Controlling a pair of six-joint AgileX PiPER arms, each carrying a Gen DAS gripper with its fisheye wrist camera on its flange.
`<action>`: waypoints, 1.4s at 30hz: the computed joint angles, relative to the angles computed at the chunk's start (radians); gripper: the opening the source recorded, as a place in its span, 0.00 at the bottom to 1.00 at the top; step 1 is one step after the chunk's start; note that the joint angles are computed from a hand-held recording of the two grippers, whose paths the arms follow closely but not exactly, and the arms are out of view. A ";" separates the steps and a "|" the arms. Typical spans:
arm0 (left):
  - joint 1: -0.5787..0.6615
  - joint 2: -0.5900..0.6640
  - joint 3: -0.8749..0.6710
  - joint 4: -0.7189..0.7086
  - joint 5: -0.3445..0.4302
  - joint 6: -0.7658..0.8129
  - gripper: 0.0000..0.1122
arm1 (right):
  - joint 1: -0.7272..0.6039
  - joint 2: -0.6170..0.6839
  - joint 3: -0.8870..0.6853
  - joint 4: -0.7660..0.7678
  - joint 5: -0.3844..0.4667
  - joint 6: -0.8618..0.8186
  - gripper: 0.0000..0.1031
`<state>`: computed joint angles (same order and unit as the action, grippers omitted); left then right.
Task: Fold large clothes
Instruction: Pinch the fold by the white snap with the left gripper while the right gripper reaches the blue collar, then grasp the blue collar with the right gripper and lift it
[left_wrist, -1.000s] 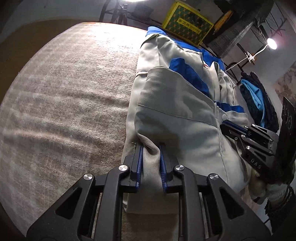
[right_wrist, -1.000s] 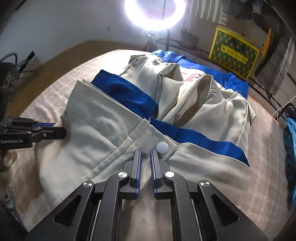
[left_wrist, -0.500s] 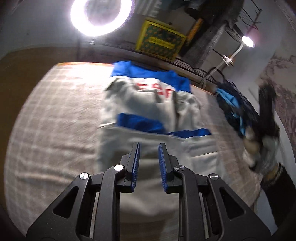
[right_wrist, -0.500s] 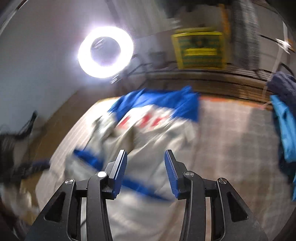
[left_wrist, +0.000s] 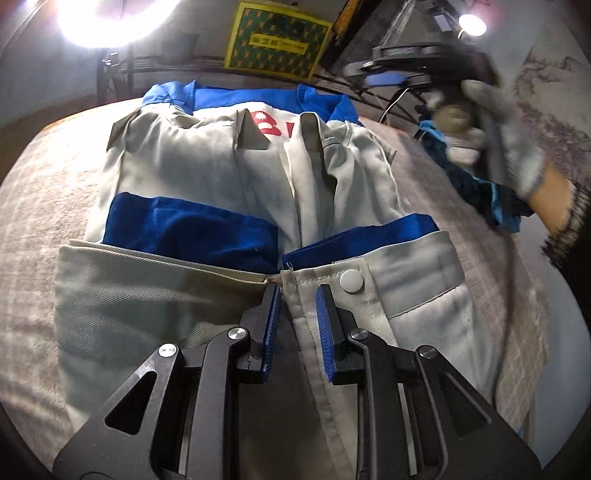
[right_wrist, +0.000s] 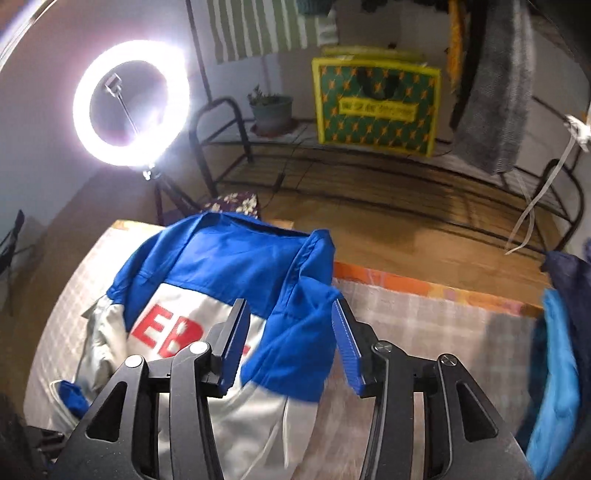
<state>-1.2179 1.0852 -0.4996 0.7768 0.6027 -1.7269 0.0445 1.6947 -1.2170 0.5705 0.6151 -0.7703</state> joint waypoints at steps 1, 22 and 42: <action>0.004 -0.003 0.013 0.024 -0.020 -0.023 0.18 | 0.009 0.040 -0.037 -0.031 0.005 0.024 0.46; -0.012 -0.041 0.109 0.239 -0.096 -0.249 0.18 | -0.045 0.359 -0.331 -0.107 0.074 0.211 0.07; -0.095 -0.009 0.097 0.295 -0.021 -0.348 0.19 | -0.017 0.630 -0.752 -0.055 0.323 0.256 0.24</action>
